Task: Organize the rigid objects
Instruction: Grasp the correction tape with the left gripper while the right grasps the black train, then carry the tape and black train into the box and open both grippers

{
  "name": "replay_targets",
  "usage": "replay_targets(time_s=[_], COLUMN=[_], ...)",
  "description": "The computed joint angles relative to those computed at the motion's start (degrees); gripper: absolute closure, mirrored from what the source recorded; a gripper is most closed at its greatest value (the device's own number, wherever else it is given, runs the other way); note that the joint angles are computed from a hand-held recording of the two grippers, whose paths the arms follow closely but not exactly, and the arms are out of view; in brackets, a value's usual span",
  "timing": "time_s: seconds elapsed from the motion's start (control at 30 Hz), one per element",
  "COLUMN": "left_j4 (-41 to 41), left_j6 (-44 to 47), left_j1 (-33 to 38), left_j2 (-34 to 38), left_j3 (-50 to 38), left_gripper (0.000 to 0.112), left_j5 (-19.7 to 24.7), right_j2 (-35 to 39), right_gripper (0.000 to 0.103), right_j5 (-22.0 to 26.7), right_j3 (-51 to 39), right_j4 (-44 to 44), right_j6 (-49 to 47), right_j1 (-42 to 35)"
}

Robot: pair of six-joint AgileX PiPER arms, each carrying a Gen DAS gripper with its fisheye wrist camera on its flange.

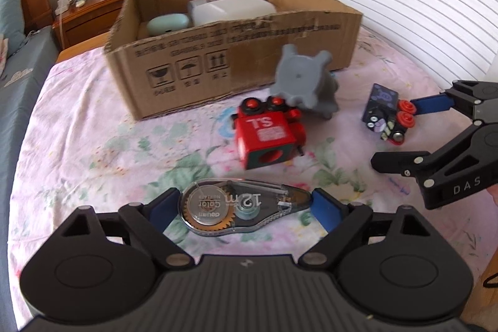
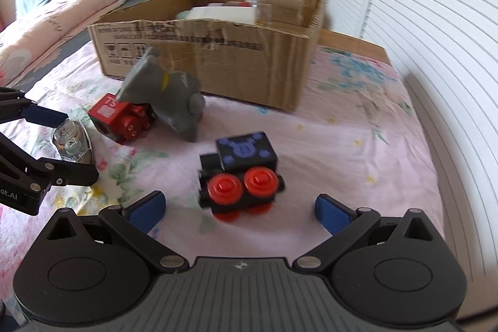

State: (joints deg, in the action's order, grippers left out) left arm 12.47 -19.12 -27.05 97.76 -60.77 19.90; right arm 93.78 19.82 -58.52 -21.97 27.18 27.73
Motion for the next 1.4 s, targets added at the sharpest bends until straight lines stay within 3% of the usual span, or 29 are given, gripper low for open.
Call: replay_targets(time_s=[0.17, 0.3, 0.47, 0.6, 0.77, 0.93, 1.4], left_j4=[0.9, 0.5, 0.3, 0.4, -1.8, -10.6, -14.1], left_j6=[-1.3, -0.7, -0.4, -0.5, 1.9, 10.4, 19.4], left_j1=[0.3, 0.4, 0.5, 0.4, 0.7, 2.1, 3.0], left_j2=[-0.2, -0.2, -0.2, -0.3, -0.1, -0.5, -5.1], left_j3=[0.4, 0.4, 0.4, 0.5, -0.3, -0.7, -3.6], left_gripper=[0.023, 0.023, 0.023, 0.023, 0.023, 0.023, 0.023], left_j5=[-0.1, -0.2, -0.3, -0.2, 0.7, 1.8, 8.5], right_j2=[2.4, 3.5, 4.2, 4.2, 3.8, 3.8, -0.9], right_gripper=[0.002, 0.013, 0.023, 0.027, 0.047, 0.047, 0.047], right_j5=[0.0, 0.9, 3.4, 5.0, 7.0, 9.0, 12.9], right_j3=[-3.7, -5.9, -8.4, -9.2, -9.9, -10.8, -11.8], right_j4=[13.6, 22.3, 24.5, 24.7, 25.9, 21.9, 20.8], right_j6=[-17.8, -29.7, -34.9, -37.1, -38.0, -31.9, -30.7], right_j1=[-2.1, -3.6, -4.7, -4.9, -5.3, -4.6, -4.2])
